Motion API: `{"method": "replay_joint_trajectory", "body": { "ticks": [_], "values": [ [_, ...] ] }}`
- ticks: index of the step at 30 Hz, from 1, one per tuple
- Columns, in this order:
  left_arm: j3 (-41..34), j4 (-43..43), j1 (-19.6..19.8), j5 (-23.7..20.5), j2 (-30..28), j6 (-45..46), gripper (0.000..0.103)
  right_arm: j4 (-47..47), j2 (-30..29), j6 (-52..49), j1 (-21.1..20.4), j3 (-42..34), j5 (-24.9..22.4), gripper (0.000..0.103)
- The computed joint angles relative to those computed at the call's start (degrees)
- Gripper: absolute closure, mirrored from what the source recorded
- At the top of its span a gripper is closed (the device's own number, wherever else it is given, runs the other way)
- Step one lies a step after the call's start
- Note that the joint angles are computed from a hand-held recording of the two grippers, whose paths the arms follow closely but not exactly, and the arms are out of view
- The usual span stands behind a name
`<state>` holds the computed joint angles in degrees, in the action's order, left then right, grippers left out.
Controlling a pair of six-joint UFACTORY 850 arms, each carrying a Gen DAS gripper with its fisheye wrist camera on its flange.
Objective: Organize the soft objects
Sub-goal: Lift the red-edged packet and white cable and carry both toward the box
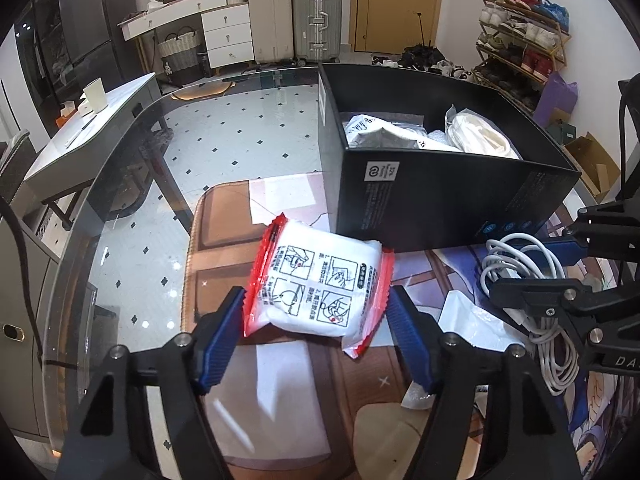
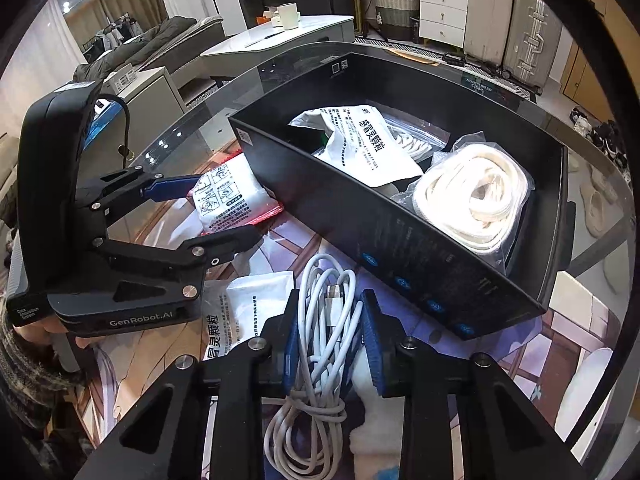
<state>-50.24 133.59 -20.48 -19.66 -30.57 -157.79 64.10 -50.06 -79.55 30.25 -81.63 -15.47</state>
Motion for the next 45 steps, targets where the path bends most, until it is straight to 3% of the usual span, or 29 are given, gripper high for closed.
{"method": "replay_joint_trajectory", "body": {
  "ticks": [5,13,30,45],
  "values": [
    [0.84,0.34,-0.26,-0.52,0.54,-0.80,0.046,6.21,1.09,-5.57,-0.71,1.26,-1.81,0.076],
    [2.75,6.87,0.23,-0.09,2.04,-8.94,0.056,15.45,3.65,-13.40,-2.23,3.78,-5.08,0.077],
    [5.76,11.59,-0.28,-1.13,5.46,-15.34,0.058,22.12,6.70,-19.39,-4.37,6.43,-9.21,0.084],
    [6.89,10.02,-2.36,-3.19,8.73,-13.14,0.058,28.24,12.02,-24.58,-6.08,11.01,-10.59,0.085]
  ]
}}
